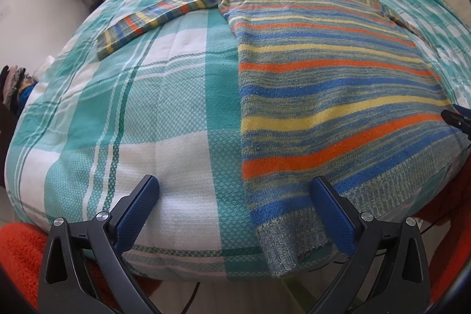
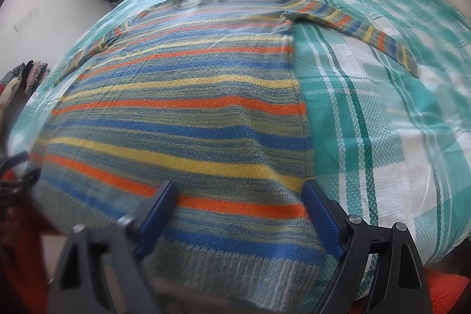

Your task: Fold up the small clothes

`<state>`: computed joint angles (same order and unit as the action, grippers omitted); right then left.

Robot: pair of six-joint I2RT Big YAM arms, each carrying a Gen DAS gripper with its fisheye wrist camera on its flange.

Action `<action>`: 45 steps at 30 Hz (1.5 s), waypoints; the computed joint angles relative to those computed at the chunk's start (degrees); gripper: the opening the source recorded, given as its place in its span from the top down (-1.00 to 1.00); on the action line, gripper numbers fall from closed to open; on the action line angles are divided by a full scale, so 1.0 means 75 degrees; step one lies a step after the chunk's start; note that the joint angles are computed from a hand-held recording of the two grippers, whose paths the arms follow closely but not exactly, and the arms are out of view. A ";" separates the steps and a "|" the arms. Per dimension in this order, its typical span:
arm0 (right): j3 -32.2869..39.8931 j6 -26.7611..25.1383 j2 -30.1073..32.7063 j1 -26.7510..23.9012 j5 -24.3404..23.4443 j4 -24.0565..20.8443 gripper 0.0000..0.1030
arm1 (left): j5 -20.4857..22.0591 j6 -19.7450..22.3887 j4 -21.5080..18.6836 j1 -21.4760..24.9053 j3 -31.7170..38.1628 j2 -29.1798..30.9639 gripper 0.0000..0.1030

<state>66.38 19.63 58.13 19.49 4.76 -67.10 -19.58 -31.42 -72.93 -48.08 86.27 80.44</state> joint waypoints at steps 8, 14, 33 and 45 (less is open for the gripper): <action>0.0007 -0.0061 0.0020 -0.0024 -0.0071 0.0009 -0.74 | -0.0108 -0.0065 -0.0011 -0.0057 -0.0007 0.0024 -0.99; 0.0005 -0.0053 0.0032 0.0007 -0.0042 0.0016 -0.76 | -0.0105 -0.0061 0.0001 -0.0056 -0.0015 0.0020 -0.99; 0.0011 -0.0083 0.0050 0.0015 -0.0011 0.0014 -0.82 | -0.0119 -0.0074 -0.0003 -0.0062 -0.0013 0.0025 -0.99; 0.0020 -0.0065 0.0044 0.0013 -0.0018 -0.0001 -0.83 | 0.0049 -0.0146 -0.0044 -0.0002 0.0082 -0.0017 -0.98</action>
